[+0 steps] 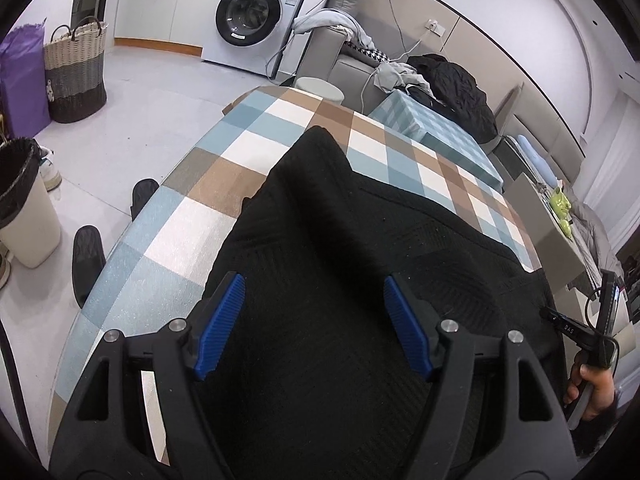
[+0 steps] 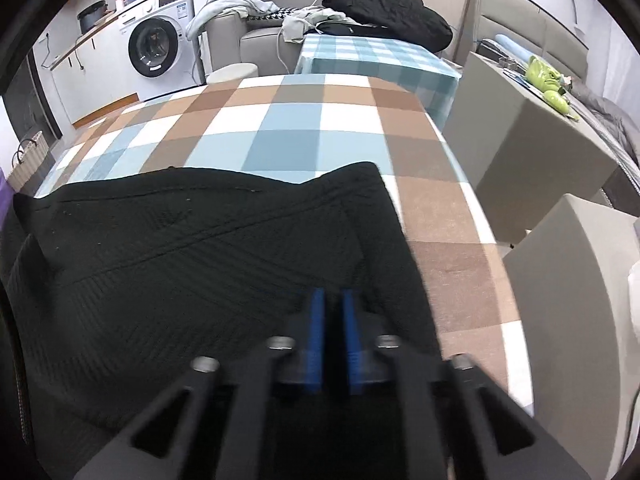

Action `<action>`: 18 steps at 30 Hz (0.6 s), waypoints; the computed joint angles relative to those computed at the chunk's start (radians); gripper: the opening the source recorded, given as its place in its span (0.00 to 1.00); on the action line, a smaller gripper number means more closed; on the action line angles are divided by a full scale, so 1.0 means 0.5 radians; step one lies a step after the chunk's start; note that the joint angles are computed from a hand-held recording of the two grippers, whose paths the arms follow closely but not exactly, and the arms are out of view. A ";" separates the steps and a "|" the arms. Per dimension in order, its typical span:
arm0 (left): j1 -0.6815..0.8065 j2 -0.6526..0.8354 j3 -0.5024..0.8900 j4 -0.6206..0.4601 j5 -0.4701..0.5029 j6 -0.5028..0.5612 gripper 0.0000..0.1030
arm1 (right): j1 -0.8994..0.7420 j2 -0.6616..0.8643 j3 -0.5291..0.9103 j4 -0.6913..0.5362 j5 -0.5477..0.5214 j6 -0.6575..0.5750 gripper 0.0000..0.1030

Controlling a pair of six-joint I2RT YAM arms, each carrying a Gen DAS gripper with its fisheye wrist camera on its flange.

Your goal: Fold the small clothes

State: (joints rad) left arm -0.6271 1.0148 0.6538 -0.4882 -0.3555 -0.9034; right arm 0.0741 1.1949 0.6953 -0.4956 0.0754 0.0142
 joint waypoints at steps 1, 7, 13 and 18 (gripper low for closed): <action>-0.003 -0.010 -0.004 -0.003 -0.005 -0.002 0.68 | -0.012 -0.027 -0.011 0.004 -0.021 -0.015 0.02; -0.011 -0.056 0.006 -0.042 -0.037 -0.012 0.68 | -0.263 -0.546 -0.154 0.123 -0.439 -0.029 0.01; -0.021 -0.066 0.025 -0.075 -0.046 -0.028 0.68 | -0.491 -0.417 -0.085 0.126 -0.437 0.147 0.02; -0.035 -0.066 0.042 -0.112 -0.062 -0.034 0.68 | -0.580 -0.253 0.029 -0.040 -0.491 0.202 0.25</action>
